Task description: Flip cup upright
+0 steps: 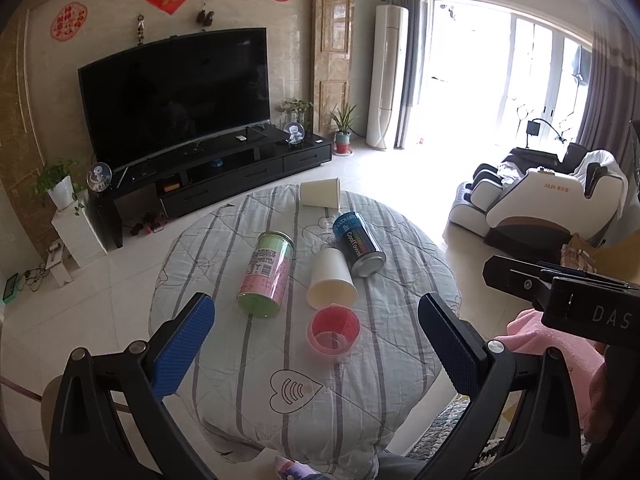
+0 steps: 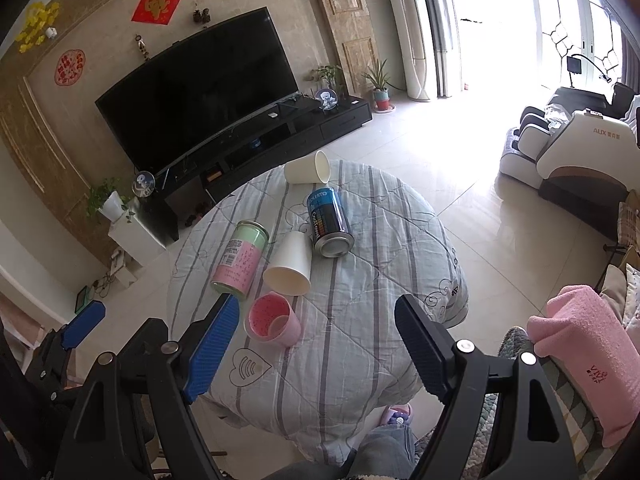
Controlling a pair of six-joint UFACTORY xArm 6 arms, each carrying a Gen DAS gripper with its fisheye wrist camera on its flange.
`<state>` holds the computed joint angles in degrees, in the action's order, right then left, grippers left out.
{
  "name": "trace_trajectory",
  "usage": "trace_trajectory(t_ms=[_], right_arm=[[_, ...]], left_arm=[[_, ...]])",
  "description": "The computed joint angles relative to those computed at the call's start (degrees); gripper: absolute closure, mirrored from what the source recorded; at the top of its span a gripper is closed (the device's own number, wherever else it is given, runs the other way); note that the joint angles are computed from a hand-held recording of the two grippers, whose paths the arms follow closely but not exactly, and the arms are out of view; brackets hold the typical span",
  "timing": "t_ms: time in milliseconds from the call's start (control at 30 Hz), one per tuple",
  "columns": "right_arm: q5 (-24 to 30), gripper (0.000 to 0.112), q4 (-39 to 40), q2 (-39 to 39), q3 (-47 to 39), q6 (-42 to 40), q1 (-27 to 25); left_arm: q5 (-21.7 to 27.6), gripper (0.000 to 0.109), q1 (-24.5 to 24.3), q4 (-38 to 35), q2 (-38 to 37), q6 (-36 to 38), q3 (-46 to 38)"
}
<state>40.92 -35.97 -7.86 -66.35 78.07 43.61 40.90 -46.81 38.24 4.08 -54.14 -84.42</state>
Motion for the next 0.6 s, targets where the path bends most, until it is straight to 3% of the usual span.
trace_trajectory(t_ms=[600], right_arm=[[-0.28,0.031,2.27,-0.31,1.10,-2.39,-0.59]], left_arm=[[0.94,0.006,0.06,0.56,0.07,-1.00,0.01]])
